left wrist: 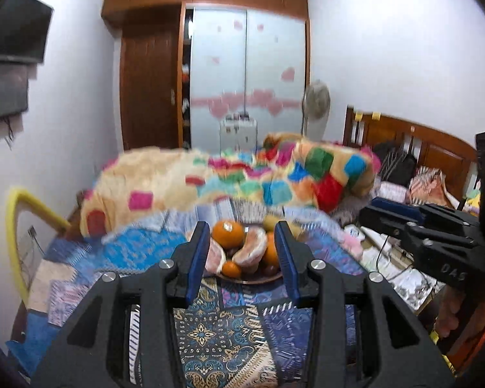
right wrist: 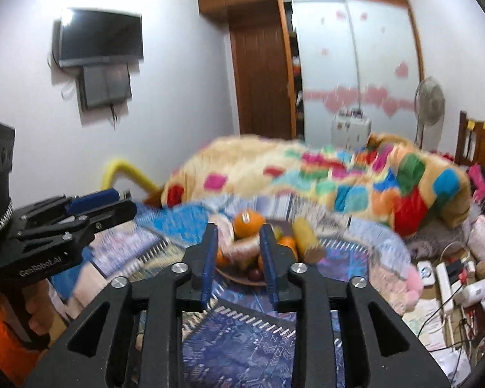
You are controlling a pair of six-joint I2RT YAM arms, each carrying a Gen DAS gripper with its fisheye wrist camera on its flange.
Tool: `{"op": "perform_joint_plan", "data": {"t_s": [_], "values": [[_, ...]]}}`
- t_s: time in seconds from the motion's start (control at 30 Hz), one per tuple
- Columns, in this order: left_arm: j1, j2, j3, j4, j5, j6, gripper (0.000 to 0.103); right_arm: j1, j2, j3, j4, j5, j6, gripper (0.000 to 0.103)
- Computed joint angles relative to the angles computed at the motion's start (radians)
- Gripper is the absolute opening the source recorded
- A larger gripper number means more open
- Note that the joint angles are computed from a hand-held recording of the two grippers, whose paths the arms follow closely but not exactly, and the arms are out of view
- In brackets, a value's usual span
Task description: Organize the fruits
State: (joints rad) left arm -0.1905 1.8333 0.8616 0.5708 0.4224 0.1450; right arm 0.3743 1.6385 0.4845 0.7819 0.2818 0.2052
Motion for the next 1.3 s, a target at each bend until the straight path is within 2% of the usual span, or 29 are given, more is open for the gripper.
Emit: {"op": "perform_joint_plan", "data": {"t_s": [0.1, 0.17, 0.3, 0.37, 0.5, 0.57, 0.7, 0.77, 1.0, 1.3], "values": [[0.014, -0.119, -0.136, 0.101, 0.001, -0.024, 0.059, 0.098, -0.131, -0.095, 0.054, 0.133, -0.015, 0.034], [0.026, -0.192, -0.221, 0.162, 0.003, -0.034, 0.062, 0.176, -0.194, -0.141, 0.086, 0.238, -0.032, 0.041], [0.061, -0.287, -0.327, 0.231, 0.03, -0.058, 0.074, 0.296, -0.241, -0.195, 0.171, 0.402, -0.067, 0.051], [0.075, -0.33, -0.371, 0.255, 0.034, -0.063, 0.082, 0.343, -0.241, -0.208, 0.209, 0.46, -0.079, 0.062], [0.094, -0.365, -0.418, 0.288, 0.042, -0.066, 0.09, 0.369, -0.196, -0.207, 0.273, 0.517, -0.103, 0.074], [0.099, -0.374, -0.434, 0.303, 0.04, -0.066, 0.093, 0.371, -0.184, -0.208, 0.288, 0.532, -0.108, 0.084], [0.113, -0.381, -0.451, 0.319, 0.051, -0.073, 0.101, 0.378, -0.155, -0.21, 0.325, 0.565, -0.115, 0.093], [0.122, -0.387, -0.459, 0.318, 0.061, -0.076, 0.102, 0.392, -0.155, -0.217, 0.332, 0.585, -0.11, 0.101], [0.111, -0.384, -0.466, 0.324, 0.044, -0.064, 0.103, 0.42, -0.142, -0.234, 0.354, 0.628, -0.094, 0.103], [0.102, -0.358, -0.452, 0.329, 0.029, -0.077, 0.103, 0.426, -0.139, -0.235, 0.346, 0.632, -0.085, 0.103]]}}
